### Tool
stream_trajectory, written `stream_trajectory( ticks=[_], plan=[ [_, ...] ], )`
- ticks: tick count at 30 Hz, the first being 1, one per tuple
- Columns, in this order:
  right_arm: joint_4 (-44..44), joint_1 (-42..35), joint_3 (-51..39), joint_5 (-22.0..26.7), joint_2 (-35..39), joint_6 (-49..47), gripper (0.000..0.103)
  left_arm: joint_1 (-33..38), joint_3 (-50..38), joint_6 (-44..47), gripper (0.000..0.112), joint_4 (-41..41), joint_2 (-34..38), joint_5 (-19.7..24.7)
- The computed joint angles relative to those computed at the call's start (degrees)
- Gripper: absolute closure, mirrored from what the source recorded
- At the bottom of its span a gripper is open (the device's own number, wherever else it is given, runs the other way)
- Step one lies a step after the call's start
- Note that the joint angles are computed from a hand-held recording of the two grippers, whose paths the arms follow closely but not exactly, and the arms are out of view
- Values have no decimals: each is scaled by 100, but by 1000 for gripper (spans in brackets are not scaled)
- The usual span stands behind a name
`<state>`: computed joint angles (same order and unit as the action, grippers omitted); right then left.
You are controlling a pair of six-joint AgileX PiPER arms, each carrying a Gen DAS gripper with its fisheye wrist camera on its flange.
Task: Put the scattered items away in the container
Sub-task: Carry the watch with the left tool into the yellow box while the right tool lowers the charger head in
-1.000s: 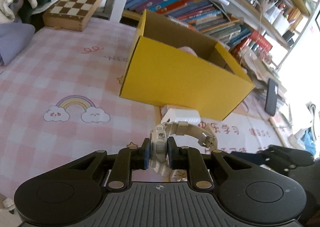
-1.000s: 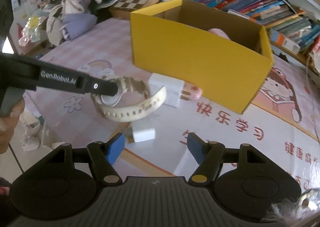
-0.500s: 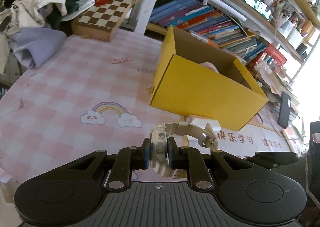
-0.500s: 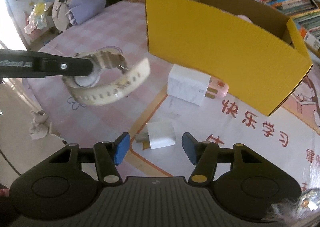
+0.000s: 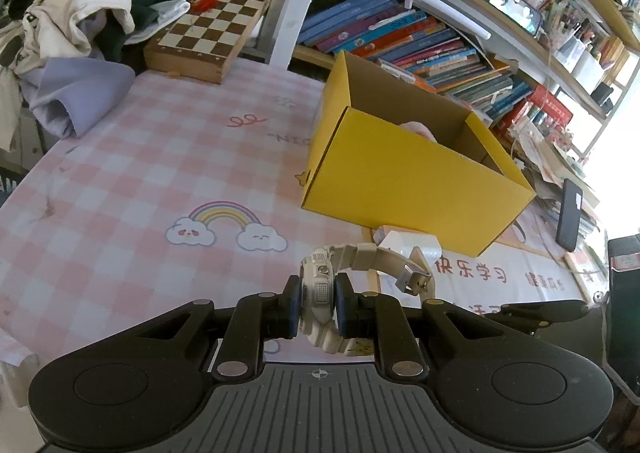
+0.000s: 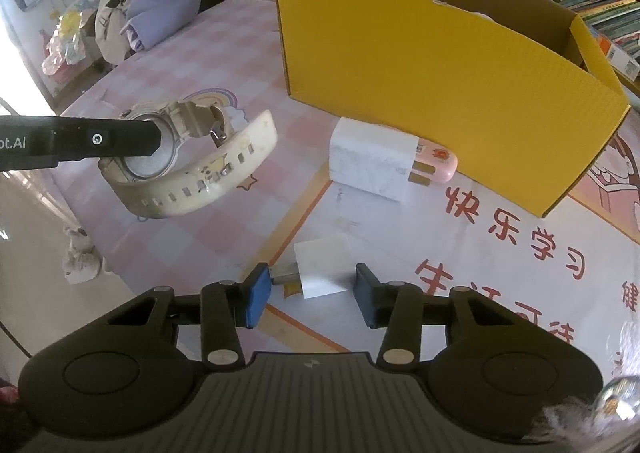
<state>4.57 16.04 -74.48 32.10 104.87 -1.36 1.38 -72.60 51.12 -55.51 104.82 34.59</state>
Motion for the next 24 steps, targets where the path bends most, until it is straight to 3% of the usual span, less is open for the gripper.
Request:
stream_trajectory(
  ticks=[24],
  plan=[
    [-953,52,427,-289,-957,1285,61,47,-134,996,96,-712,-281,307]
  ],
)
